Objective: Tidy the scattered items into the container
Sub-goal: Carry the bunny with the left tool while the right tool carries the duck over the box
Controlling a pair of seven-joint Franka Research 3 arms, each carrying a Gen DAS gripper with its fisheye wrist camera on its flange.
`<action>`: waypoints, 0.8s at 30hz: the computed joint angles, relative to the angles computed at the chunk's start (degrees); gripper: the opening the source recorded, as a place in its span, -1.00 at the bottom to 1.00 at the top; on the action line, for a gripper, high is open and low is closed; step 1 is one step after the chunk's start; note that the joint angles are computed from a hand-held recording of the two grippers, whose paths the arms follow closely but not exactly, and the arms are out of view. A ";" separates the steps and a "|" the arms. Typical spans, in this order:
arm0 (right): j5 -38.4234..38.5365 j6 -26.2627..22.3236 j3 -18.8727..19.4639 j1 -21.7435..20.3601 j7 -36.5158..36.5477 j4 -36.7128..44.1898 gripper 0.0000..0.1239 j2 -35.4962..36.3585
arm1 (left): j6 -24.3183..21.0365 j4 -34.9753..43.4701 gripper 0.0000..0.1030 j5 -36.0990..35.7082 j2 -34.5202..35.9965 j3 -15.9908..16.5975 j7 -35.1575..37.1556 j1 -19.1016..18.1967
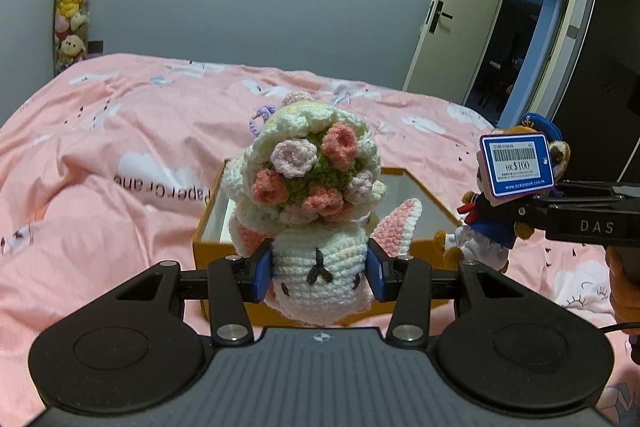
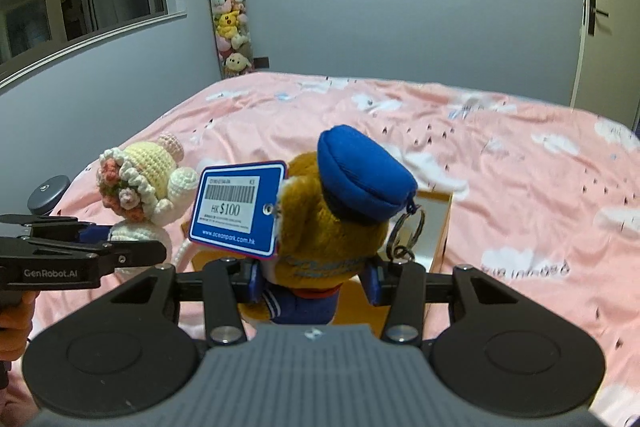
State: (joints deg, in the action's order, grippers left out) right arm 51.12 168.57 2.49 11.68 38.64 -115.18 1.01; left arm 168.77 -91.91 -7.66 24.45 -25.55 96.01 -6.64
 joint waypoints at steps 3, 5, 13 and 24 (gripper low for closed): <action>-0.61 -0.53 -0.07 -0.36 0.53 2.43 -0.21 1.44 | -0.87 2.38 0.04 -0.24 1.46 -0.59 0.89 0.47; -1.19 -1.07 0.01 -0.75 1.18 4.00 -0.21 2.37 | -2.19 4.56 0.04 -0.68 2.73 -0.90 1.49 0.76; -7.01 -5.71 0.29 -2.56 7.64 11.32 -0.21 7.17 | -8.73 14.39 0.04 -0.42 8.26 0.85 2.94 -0.75; -19.40 -17.19 0.02 -4.42 18.28 25.53 -0.21 17.93 | -25.58 39.16 0.04 1.85 22.17 5.47 3.79 -7.00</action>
